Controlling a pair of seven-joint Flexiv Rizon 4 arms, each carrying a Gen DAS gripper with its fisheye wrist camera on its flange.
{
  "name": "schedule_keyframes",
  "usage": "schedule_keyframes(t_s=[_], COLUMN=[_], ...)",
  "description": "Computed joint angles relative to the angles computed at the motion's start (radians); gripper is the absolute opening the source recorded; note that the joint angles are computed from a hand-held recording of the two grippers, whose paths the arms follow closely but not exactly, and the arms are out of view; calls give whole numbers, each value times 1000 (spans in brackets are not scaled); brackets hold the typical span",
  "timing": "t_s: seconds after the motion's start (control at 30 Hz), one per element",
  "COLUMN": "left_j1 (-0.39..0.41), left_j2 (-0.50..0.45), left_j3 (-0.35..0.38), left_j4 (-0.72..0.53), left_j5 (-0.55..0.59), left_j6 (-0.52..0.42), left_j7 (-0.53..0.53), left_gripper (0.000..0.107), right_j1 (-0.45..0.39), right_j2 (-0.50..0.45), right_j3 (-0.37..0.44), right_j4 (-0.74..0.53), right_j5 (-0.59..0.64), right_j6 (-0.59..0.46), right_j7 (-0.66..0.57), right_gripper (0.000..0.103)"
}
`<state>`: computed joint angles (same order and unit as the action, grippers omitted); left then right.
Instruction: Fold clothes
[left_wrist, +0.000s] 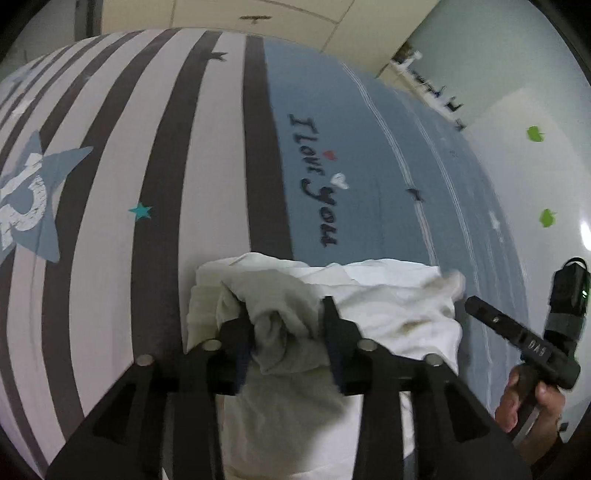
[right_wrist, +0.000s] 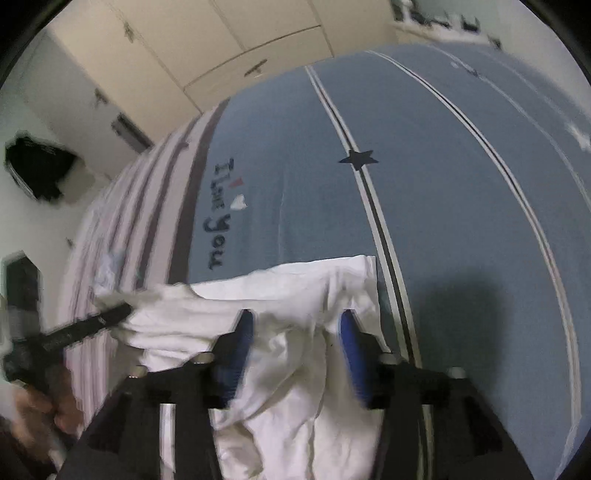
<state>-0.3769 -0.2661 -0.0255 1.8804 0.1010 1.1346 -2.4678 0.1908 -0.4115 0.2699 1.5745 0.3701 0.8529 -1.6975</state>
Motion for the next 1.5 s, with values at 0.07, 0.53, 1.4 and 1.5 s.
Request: schedule_keyframes(t_s=[0.07, 0.53, 1.4, 1.5], left_j1=[-29, -66, -13, -15], left_j2=[36, 52, -131, -126], left_j3=[23, -23, 50, 70], left_j4=[17, 11, -199, -199], left_j5=[66, 361, 229, 225], left_j6=[8, -132, -217, -233], left_j7=[-48, -218, 26, 1], left_gripper=[58, 81, 22, 22], right_j1=[-40, 94, -55, -50], right_j2=[35, 169, 76, 126], right_j3=[22, 49, 125, 142], right_j4=[33, 319, 239, 300], right_j5=[65, 97, 5, 77], right_j6=[23, 273, 290, 285], right_j7=[-57, -235, -116, -234], right_gripper=[53, 55, 22, 22])
